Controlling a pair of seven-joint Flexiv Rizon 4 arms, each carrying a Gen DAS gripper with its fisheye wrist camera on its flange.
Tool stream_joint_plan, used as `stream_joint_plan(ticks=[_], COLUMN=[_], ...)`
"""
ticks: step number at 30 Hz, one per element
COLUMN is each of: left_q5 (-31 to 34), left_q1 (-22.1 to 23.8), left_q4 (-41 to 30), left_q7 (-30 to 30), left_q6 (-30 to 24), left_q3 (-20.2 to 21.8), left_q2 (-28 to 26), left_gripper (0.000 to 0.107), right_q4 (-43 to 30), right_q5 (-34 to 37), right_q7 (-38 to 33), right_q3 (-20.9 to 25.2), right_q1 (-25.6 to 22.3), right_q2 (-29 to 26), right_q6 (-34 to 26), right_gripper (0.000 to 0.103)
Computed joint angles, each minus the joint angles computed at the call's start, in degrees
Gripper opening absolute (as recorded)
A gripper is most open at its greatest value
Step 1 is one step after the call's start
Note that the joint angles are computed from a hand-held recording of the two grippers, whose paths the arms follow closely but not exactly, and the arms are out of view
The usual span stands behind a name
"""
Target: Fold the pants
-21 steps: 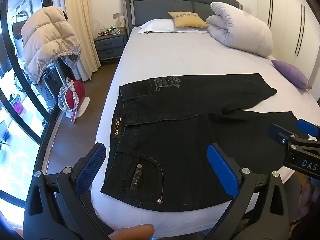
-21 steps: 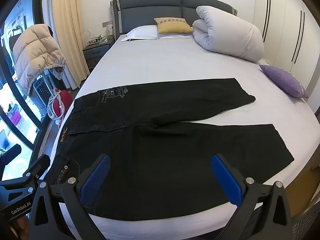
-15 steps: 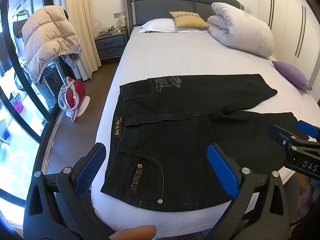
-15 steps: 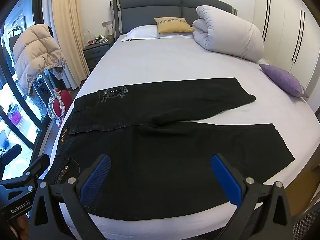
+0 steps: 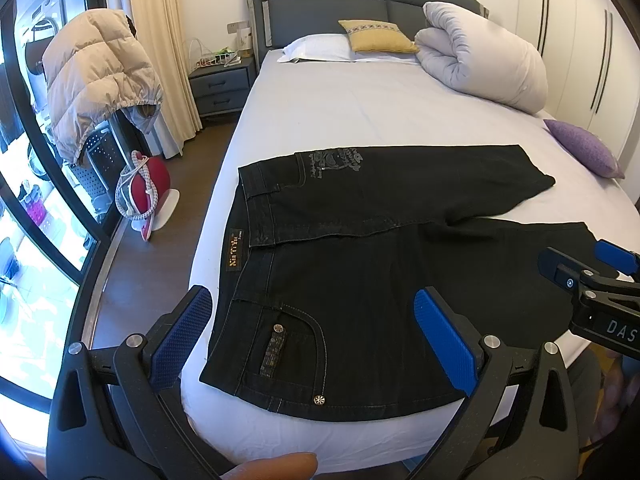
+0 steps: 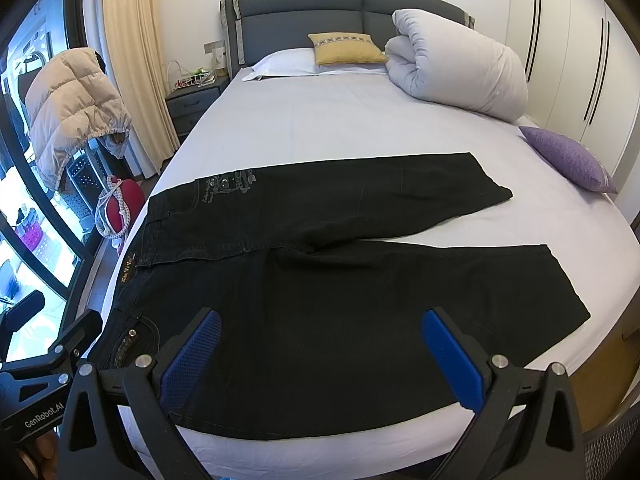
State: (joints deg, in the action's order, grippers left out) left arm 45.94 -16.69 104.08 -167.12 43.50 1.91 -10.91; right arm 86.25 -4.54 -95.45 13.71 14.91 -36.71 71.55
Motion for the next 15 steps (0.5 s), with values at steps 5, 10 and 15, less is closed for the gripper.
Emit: stream_joint_plan(ticks=[5, 10, 15], left_q5=[0.1, -0.1, -0.2], left_q1=[0.1, 0.2, 0.2], left_q4=[0.2, 0.6, 0.8], left_q7=[-0.1, -0.1, -0.2], left_q6=[0.3, 0.7, 1.1], left_q3=[0.0, 0.1, 0.1], left_q2=[0.0, 0.0, -0.2], left_gripper=[0.103, 0.103, 0.103], right_q4=[0.1, 0.1, 0.4], right_q5=[0.0, -0.2, -0.4], right_q7=[0.1, 0.5, 0.5], right_q3=[-0.2, -0.4, -0.3], right_q1=[0.1, 0.5, 0.4], right_q2=[0.0, -0.3, -0.2], right_q6=[0.0, 0.2, 0.3], right_gripper=[0.103, 0.103, 0.103])
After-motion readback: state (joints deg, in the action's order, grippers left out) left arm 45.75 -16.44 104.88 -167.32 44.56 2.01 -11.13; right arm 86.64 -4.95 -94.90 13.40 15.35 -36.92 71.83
